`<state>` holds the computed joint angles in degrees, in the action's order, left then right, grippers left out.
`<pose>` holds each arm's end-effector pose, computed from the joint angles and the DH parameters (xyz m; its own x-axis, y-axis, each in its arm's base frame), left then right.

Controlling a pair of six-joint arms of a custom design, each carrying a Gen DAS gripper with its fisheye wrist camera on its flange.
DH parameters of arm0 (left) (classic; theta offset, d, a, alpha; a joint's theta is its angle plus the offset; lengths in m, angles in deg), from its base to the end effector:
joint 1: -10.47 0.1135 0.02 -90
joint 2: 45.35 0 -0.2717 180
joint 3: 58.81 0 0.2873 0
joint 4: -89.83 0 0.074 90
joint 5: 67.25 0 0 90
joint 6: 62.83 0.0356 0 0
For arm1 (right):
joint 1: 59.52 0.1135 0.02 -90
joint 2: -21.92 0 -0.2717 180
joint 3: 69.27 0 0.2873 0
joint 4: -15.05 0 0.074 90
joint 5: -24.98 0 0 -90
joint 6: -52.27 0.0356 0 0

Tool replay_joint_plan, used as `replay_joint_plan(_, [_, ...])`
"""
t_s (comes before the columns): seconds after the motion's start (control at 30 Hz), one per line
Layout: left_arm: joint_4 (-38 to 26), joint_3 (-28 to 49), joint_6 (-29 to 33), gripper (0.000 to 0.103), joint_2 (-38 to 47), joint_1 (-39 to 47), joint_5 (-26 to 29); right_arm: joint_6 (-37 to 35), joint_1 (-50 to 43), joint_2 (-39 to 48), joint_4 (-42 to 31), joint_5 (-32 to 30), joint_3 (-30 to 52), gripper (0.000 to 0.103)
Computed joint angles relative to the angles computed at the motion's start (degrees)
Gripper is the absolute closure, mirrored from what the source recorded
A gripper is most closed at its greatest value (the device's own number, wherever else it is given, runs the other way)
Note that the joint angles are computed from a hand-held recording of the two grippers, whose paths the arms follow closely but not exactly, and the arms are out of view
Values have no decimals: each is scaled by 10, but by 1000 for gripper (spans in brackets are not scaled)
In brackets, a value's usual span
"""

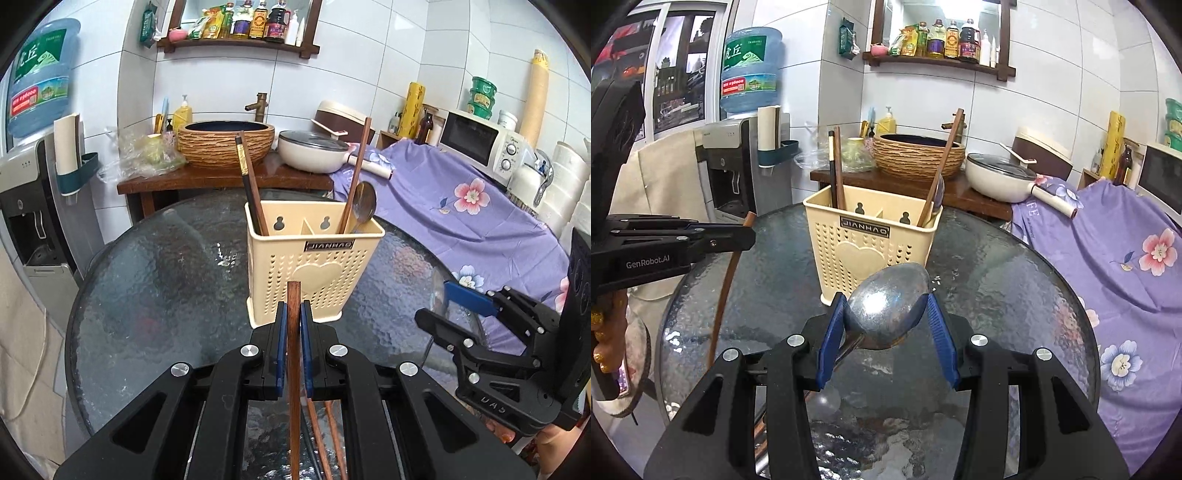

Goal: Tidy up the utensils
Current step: 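Lift the brown chopstick and steel spoon and carry them over the holder, then open both tools to drop the chopstick and spoon into the holder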

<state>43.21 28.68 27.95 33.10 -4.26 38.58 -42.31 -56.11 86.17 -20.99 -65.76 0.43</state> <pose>0.3216 -0.0946 0.3588 -0.5836 0.1670 -0.7947 0.4617 0.8733 -0.1556 0.2818 0.0173 0.3297 -0.5007 -0.1098 -0.8586 -0.1109 0.9919 -0.0622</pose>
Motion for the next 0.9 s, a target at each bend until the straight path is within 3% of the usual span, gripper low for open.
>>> replay_joint_plan(0.3, [-14, 74, -8, 96, 20, -2, 0, -17, 4, 27, 2, 27, 51, 57])
replay_joint_plan(0.7, [-52, 216, -14, 96, 72, 0, -3, -21, -10, 120, -25, 63, 205, 57])
replay_joint_plan(0.83, [-69, 278, -15, 96, 94, -1, -6, -32, -9, 158, -42, 87, 266, 57])
replay_joint_plan(0.9, [-114, 356, -21, 96, 133, 5, 22, -35, -10, 178, -51, 96, 299, 57])
